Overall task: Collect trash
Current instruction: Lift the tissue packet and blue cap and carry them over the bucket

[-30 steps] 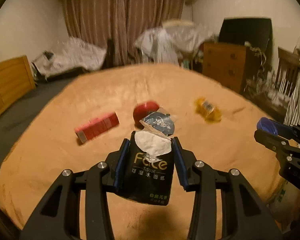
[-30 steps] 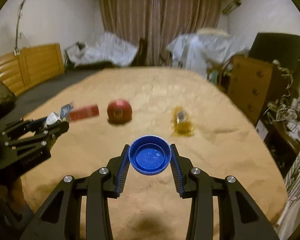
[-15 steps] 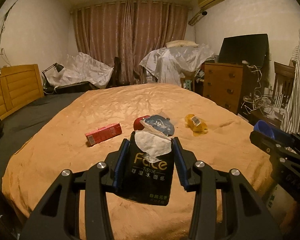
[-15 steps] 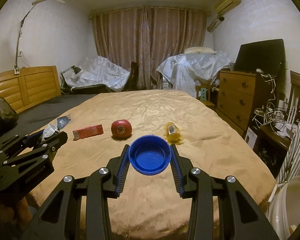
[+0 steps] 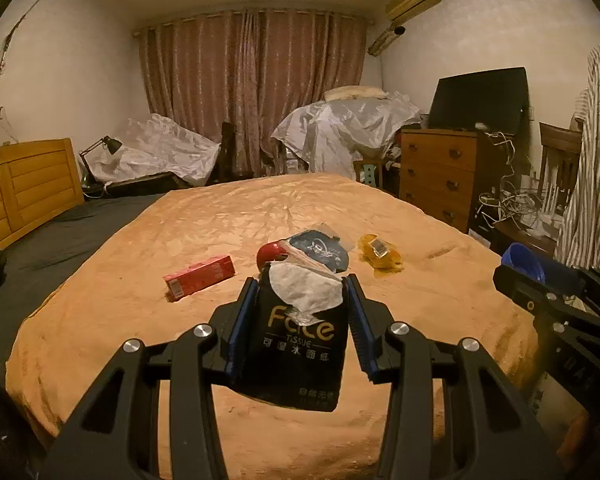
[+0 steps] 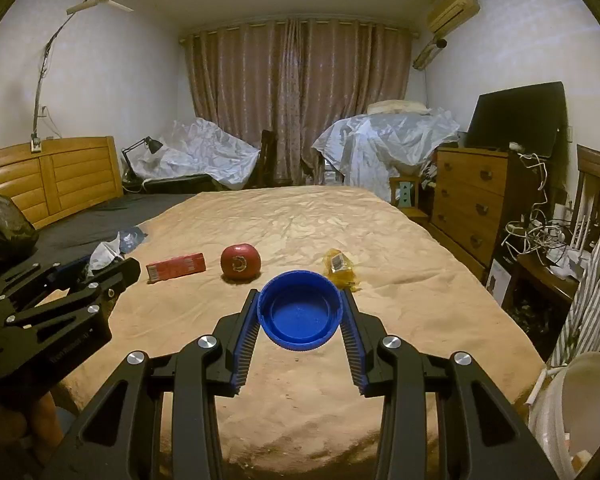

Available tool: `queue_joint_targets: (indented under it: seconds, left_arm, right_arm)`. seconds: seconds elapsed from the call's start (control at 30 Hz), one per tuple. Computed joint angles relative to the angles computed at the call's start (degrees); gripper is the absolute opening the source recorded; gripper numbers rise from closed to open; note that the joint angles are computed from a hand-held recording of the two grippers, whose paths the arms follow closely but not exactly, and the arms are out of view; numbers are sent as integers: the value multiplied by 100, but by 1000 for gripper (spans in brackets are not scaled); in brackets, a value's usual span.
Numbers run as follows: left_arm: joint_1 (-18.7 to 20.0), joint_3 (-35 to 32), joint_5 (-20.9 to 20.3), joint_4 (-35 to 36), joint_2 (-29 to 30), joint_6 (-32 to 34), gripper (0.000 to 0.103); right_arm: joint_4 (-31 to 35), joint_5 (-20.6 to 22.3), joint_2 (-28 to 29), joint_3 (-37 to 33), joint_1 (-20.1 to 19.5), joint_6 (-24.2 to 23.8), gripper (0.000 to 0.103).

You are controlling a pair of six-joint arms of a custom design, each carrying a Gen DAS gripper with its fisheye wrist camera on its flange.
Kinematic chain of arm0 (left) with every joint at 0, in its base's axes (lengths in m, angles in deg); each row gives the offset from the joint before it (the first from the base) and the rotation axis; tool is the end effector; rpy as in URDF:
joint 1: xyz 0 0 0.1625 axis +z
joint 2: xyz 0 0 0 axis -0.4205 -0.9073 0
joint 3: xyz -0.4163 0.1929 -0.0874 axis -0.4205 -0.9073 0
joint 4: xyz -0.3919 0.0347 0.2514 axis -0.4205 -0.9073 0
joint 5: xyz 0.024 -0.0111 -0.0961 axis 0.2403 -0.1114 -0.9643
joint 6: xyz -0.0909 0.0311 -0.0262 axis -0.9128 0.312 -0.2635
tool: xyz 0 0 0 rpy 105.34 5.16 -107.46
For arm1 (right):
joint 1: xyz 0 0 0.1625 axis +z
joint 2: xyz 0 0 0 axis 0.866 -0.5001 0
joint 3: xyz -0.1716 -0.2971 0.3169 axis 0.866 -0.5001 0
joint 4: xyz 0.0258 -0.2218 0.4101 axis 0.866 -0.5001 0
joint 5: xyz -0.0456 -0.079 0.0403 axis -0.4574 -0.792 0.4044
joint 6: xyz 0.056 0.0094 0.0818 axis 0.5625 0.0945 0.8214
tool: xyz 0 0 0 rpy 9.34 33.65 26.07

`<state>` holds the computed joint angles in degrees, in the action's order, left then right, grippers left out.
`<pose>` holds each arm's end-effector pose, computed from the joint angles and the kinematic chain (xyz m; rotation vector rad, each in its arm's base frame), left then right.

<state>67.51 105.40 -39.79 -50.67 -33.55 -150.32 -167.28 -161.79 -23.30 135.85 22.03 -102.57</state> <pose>-0.4364 -0.6798 -0.0517 0.8994 2.1082 -1.3041 0.0329 -0.6269 0.3448 0.5130 -1.9634 1.4311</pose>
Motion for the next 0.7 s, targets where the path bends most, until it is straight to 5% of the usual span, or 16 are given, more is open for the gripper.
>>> queue_joint_targets:
  seconds: [0.37, 0.7]
  left_arm:
    - [-211, -511, 573, 450, 365, -3, 42]
    - [-524, -1948, 1410, 1617, 1331, -286, 42]
  right_arm:
    - [54, -231, -745, 234, -186, 80, 41]
    - [168, -581, -1915, 619, -701, 120, 41]
